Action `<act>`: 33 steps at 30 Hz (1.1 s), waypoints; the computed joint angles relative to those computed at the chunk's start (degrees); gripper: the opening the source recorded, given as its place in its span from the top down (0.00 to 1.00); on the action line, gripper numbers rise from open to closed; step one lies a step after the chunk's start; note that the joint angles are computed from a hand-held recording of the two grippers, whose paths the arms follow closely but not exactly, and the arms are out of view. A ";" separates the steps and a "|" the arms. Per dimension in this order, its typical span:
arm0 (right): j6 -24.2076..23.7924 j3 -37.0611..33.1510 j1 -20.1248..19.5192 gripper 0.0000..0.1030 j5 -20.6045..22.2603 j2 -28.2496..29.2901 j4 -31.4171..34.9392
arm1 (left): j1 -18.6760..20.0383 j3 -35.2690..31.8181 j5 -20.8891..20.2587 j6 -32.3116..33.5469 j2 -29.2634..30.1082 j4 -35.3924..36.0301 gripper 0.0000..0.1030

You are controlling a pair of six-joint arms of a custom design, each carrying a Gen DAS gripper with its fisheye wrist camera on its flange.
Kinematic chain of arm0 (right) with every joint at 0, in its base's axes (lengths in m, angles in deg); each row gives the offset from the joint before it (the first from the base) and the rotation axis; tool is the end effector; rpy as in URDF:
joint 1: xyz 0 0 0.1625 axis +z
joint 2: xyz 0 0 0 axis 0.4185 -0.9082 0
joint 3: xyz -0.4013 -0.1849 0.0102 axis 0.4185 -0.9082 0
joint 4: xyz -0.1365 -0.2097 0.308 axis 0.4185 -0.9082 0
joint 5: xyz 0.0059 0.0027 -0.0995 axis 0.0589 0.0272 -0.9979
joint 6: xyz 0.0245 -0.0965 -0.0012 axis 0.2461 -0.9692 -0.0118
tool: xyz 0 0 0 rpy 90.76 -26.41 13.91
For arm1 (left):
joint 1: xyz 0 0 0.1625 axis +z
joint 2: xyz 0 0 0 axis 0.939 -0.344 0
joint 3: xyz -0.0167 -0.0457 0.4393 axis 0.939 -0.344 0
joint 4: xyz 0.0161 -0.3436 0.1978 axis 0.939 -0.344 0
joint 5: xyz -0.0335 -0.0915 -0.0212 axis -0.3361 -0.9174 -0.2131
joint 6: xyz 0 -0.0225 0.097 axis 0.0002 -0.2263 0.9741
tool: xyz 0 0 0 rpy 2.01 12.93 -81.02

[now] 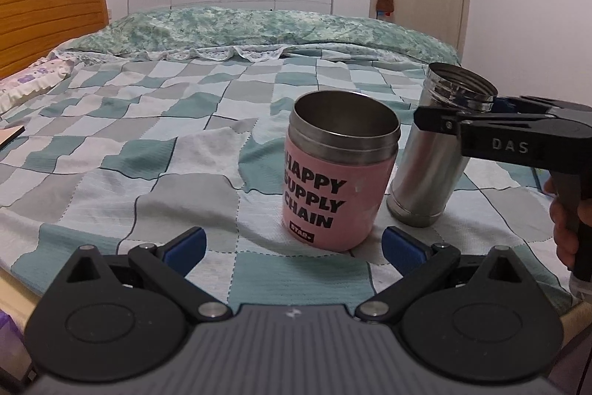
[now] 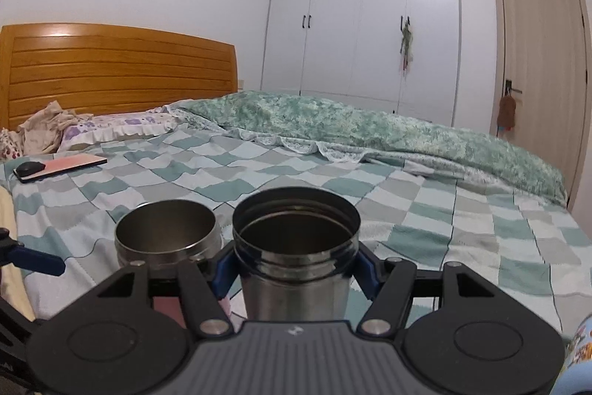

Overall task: Flip cup upright
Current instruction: 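Lower the upright silver tumbler beside the pink cup with the right gripper, then open the right gripper and withdraw it from the tumbler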

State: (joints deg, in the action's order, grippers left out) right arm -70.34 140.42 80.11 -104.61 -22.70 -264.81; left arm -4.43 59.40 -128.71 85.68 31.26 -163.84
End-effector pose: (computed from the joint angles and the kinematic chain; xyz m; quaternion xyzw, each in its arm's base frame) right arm 0.3058 -0.6608 0.0325 0.4491 -0.7720 0.4216 0.1571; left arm -0.0502 -0.6056 0.2474 0.1423 0.8040 -0.4663 0.3405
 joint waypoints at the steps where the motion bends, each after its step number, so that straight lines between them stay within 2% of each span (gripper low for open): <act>1: 0.28 0.68 -0.16 0.13 0.23 -0.29 -1.18 | -0.17 0.08 0.35 0.17 0.09 -0.47 0.00; 2: 0.42 1.31 -0.40 0.10 0.74 -0.60 -2.07 | -0.36 0.26 0.67 0.33 0.08 -0.95 0.00; 5: 0.58 4.29 -0.95 0.08 2.73 -2.58 -3.31 | -1.35 1.01 1.78 0.57 0.01 -2.27 0.00; 7: 0.24 6.69 -1.35 0.01 3.99 -3.99 -4.94 | -2.15 1.76 2.39 0.96 -0.07 -3.62 0.00; 13: -0.83 16.95 -3.68 0.00 7.25 -10.07 -11.24 | -5.07 5.56 1.92 2.10 0.35 -10.34 0.00; 20: -4.15 28.96 -8.30 0.00 8.39 -15.71 -20.17 | -8.52 8.92 1.59 8.02 6.42 -27.58 0.00; 23: -5.90 33.07 -10.56 0.00 9.33 -16.82 -24.20 | -9.36 9.27 1.69 8.74 9.07 -32.03 0.00; 28: -10.27 38.62 -14.40 0.00 12.33 -16.18 -33.60 | -9.88 9.17 0.95 8.93 13.44 -39.66 0.00; 33: -13.27 42.14 -17.37 0.00 15.66 -14.70 -40.68 | -10.41 6.92 1.00 14.88 18.83 -51.51 0.00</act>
State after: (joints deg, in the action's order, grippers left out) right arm -83.61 182.55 62.74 -88.95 -37.39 -305.49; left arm -14.85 66.32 -127.71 100.56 50.08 -215.36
